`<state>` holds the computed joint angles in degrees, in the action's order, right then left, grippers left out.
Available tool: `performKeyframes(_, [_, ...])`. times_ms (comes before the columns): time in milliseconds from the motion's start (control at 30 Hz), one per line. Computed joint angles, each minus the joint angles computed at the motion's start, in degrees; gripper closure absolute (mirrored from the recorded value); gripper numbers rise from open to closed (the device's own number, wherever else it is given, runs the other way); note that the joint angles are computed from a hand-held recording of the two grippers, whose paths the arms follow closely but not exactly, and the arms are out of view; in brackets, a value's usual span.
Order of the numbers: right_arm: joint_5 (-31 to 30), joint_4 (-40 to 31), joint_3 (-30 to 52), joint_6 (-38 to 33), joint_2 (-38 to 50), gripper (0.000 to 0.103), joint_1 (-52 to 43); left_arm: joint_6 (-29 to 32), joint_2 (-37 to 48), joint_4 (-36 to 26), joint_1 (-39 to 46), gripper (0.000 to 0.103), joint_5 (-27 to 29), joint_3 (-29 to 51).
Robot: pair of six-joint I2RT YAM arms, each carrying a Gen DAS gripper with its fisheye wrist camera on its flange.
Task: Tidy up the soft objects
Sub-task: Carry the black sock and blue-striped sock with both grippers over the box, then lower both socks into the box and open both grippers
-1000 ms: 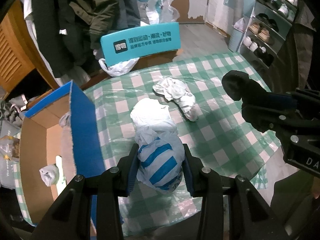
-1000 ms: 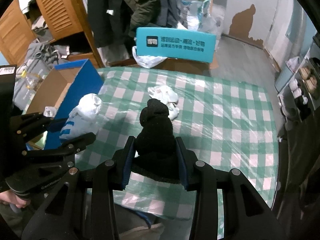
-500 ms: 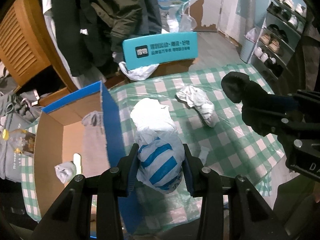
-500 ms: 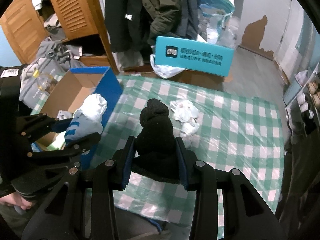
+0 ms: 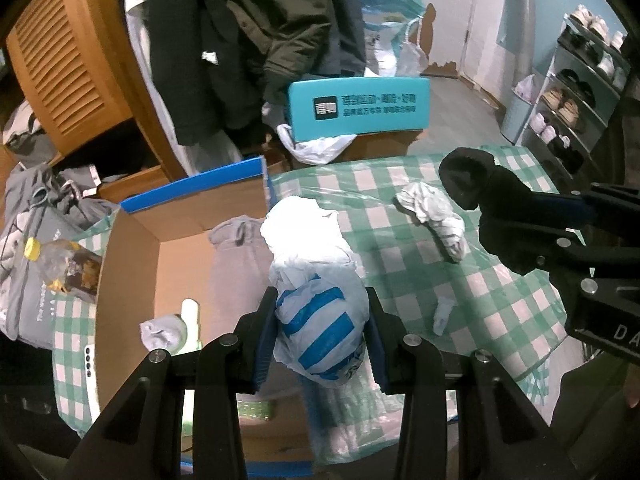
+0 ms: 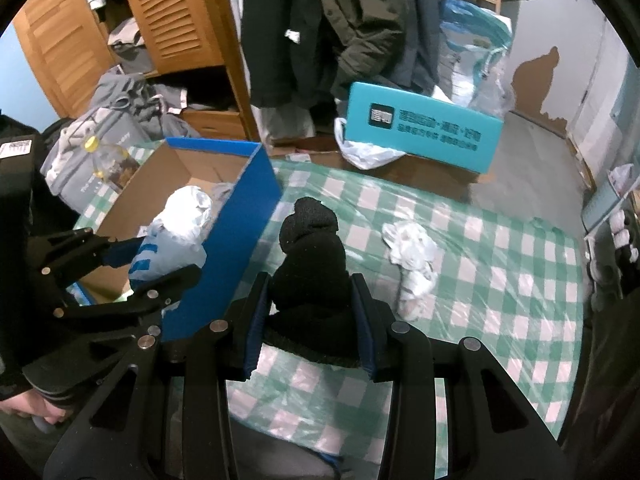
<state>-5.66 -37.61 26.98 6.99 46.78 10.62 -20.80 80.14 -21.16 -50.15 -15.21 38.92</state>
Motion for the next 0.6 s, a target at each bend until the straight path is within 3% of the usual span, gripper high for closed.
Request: performKeyframes(600, [5.6,10.2,6.9,8.6,17.0,0.065,16.7,6.9,-9.5,0.5,16.3,0.062,5.4,-7.4])
